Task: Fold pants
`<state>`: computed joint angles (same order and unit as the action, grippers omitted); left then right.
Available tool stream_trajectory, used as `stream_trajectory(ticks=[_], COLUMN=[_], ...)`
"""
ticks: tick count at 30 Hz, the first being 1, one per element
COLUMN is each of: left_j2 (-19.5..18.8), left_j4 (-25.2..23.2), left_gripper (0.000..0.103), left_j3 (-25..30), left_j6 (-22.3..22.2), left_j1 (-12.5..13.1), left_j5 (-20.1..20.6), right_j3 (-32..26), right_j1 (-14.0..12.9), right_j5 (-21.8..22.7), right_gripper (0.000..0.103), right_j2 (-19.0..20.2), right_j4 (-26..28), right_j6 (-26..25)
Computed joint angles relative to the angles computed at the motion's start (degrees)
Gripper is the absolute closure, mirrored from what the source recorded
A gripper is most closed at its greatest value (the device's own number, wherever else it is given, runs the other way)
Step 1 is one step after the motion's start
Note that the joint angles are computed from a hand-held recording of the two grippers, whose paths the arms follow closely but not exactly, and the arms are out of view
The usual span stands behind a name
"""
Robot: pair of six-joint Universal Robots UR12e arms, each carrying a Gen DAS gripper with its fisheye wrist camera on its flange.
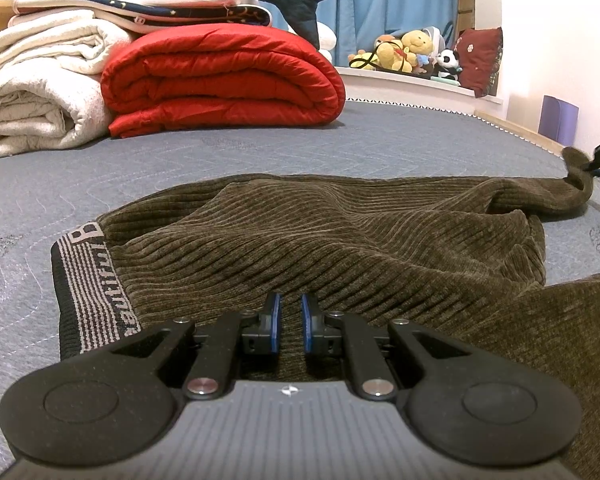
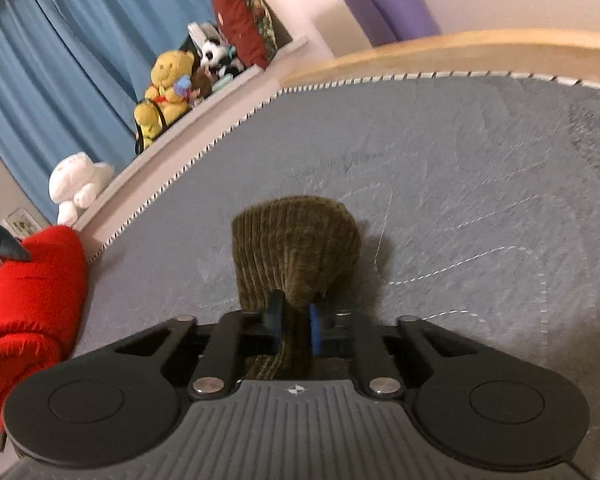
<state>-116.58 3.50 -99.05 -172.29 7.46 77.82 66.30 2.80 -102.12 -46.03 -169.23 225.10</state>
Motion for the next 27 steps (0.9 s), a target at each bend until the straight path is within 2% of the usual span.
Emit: stream_trajectory(ticks=[3,7,9,10,11,12,13,15,17,18,21,23,25,27], left_j2=[0.0,0.0,0.0,0.0,0.0,0.0,0.0,0.0,0.0,0.0,0.0,-0.1,-0.1,-0.1], left_j4=[-0.1,-0.4,-0.7,-0.9,-0.9,-0.9,-0.9,-1.1,-1.1,-1.2,-1.2,-1.2,-1.2,-1.2], left_gripper=[0.091,0.091,0.091,0.091,0.091,0.091,0.091,0.091,0.091,0.091,0.091,0.091,0.091,0.091], left_j3=[0.0,0.1,0.2,0.3,0.3,0.3,0.3,0.3,0.4,0.4,0.5,0.5,0.5,0.5], left_j6=[0.1,0.2,0.3,0.4,0.3,0.4,0.5,0.5,0.6,0.7,0.6,0.8,0.9,0.8], left_j1=[0.0,0.1,0.1,0.1,0.1,0.1,0.1,0.1,0.1,0.1,0.1,0.1,0.1,0.1], left_j5=[0.1,-0.1,0.0,-0.1,-0.2,-0.2,-0.1,-0.1,-0.1,0.0,0.0,0.1,0.1,0.0], right_j3=[2.1,6.4,8.5,9.5,10.4,11.5,12.5,14.4,16.7,18.2,22.0,23.3,23.6,22.5], right_j1=[1.2,2.3,3.2,3.6,3.8,3.5,2.9,0.8,0.0,0.0,0.0,0.2,0.3,0.6], right_j5=[-5.4,-11.5,-16.4,-19.2,-21.2,-22.2,-21.2,-16.0,-17.6,-19.2,-18.4,-17.8,-17.1,-18.6], right_gripper=[0.095,0.096,0.096,0.096,0.096,0.095,0.094,0.091,0.087,0.087,0.082,0.076,0.076,0.076], right_j2=[-1.9,-6.8,-9.3,-10.3,-11.1,-12.2,-13.3,-14.7,-15.9,-16.6,-17.9,-18.6,-18.8,-18.2], right_j4=[-3.0,-10.5,-13.0,-12.9,-10.4,-5.5,0.4,10.1,12.8,11.9,4.4,3.7,3.1,1.8], right_j6=[-0.4,-1.6,-3.0,-5.0,-5.3,-3.7,-1.5,-0.3,3.2,4.3,-0.2,-2.0,-3.1,-5.6])
